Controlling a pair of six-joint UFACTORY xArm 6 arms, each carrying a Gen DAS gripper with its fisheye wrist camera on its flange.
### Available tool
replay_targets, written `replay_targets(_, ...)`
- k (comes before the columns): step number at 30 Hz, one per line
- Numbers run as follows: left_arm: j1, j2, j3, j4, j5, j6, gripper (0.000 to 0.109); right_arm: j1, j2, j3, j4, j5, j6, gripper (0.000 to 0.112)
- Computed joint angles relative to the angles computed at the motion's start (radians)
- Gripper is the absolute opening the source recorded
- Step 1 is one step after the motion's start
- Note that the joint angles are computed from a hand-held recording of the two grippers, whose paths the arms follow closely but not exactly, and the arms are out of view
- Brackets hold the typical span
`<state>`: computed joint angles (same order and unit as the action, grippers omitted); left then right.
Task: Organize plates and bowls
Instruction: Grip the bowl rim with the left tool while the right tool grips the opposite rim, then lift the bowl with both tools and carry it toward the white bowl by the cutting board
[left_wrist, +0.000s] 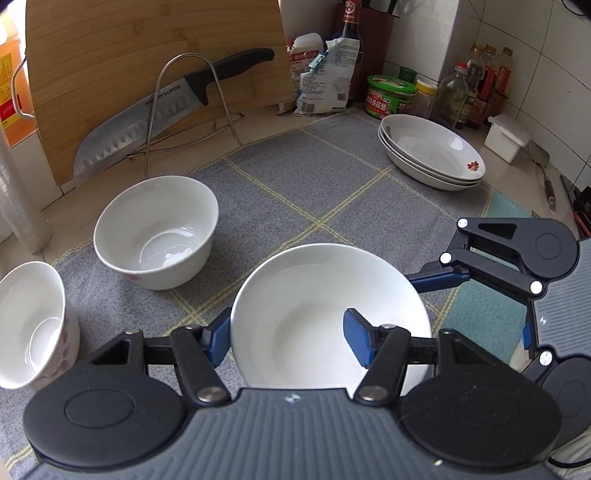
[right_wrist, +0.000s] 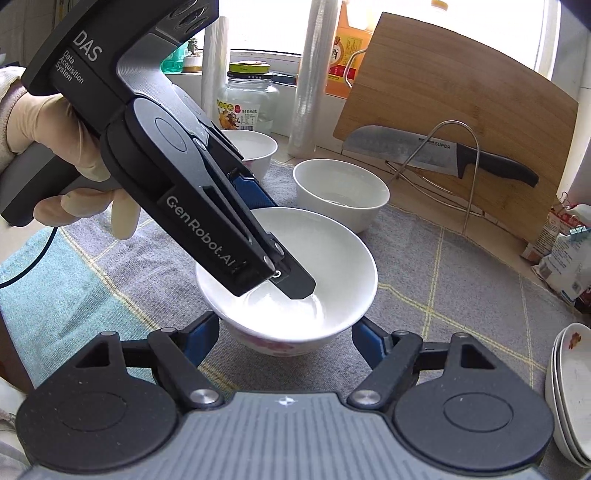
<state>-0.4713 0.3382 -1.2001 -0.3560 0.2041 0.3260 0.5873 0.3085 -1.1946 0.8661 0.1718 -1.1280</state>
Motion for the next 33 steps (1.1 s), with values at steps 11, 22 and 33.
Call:
replay_targets(11, -0.033, 0.095, -0.130, -0.058, 0.042, 0.076, 0.062, -0.047, -0.015, 0.037, -0.092, -0.016, 0.104, 0.083)
replay_targets(22, -0.037, 0.137, -0.180, -0.054, 0.070, 0.064, 0.062, -0.071, 0.000, 0.025, -0.107, 0.020, 0.137, 0.083)
replay_targets(33, -0.056, 0.127, -0.152, -0.172, -0.007, 0.179, 0.089, -0.070, 0.001, -0.007, 0.122, 0.034, -0.043, 0.103)
